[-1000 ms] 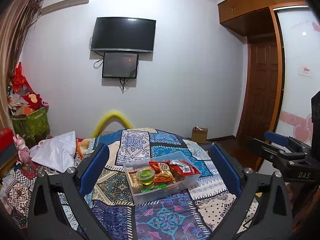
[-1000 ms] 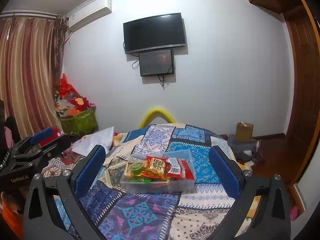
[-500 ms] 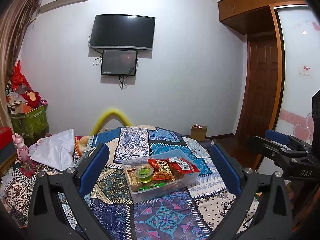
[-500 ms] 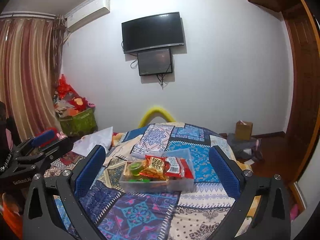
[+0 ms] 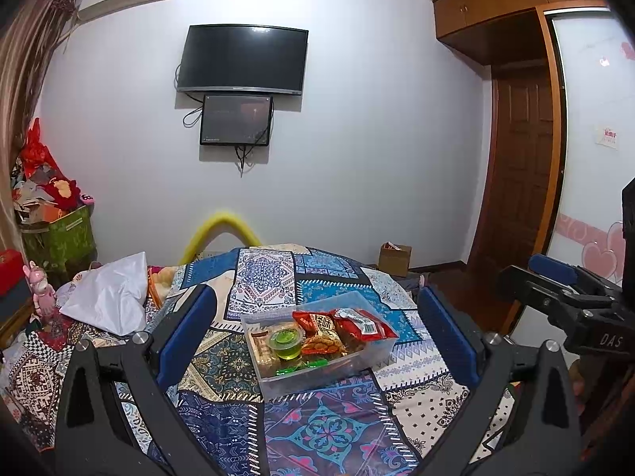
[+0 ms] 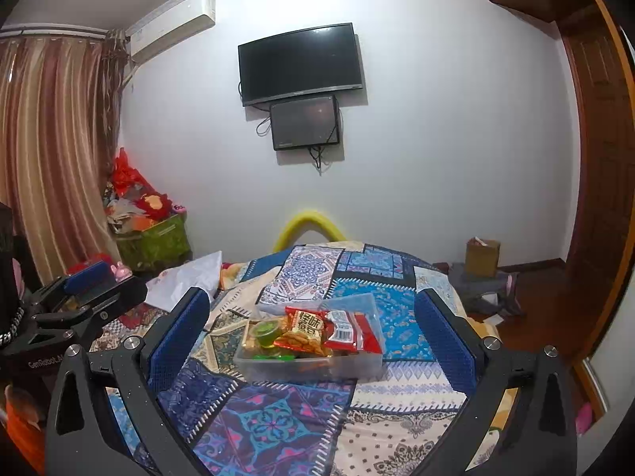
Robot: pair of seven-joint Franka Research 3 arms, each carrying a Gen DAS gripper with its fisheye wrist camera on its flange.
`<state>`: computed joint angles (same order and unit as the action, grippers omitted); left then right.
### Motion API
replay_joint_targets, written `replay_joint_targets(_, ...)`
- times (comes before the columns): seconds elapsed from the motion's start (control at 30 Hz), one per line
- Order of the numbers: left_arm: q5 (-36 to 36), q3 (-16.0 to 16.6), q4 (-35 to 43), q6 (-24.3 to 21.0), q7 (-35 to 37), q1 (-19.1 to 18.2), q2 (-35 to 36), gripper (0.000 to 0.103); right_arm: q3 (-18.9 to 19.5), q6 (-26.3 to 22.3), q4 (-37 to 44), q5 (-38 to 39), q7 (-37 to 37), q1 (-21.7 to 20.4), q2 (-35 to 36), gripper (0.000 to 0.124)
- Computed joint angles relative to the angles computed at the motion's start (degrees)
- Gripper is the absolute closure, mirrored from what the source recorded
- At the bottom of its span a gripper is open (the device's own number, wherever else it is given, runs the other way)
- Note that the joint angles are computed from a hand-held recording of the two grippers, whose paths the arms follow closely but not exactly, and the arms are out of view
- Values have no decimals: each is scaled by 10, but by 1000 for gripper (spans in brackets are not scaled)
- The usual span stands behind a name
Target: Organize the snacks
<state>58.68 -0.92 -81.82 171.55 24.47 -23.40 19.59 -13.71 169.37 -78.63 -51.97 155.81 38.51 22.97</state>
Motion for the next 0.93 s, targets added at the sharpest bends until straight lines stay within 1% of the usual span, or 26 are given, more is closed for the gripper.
replay_joint_targets(0.1,-6,-2,-1,0,4,2,0,1,0,0,0,0,-1,0,0,21)
replay_joint_targets(0.23,-28,-11,-1,1,29,8,2,1,-1,-1,2,1,-1,0,2,21)
replay_joint_targets(0.37,-37,-9,-3,4,40,6,0,1,-2,-1,3,0,1,1,2,21)
replay_joint_targets(0.47,-29,0,-5,6,26,-1,-1,1,-1,-1,4,1,-1,1,3,21)
replay_joint_targets(0.7,-35,-4,-8,3,35,1,-3,1,-1,-1,4,4,-3,1,3,21)
replay_joint_targets(0.83,-50,-11,-5,5,50,5,2,1,0,-3,7,9,-9,0,5,21)
replay_joint_targets(0.93,-57,-10,-3,1,56,3,4,1,1,-3,9,15,-16,-1,5,21)
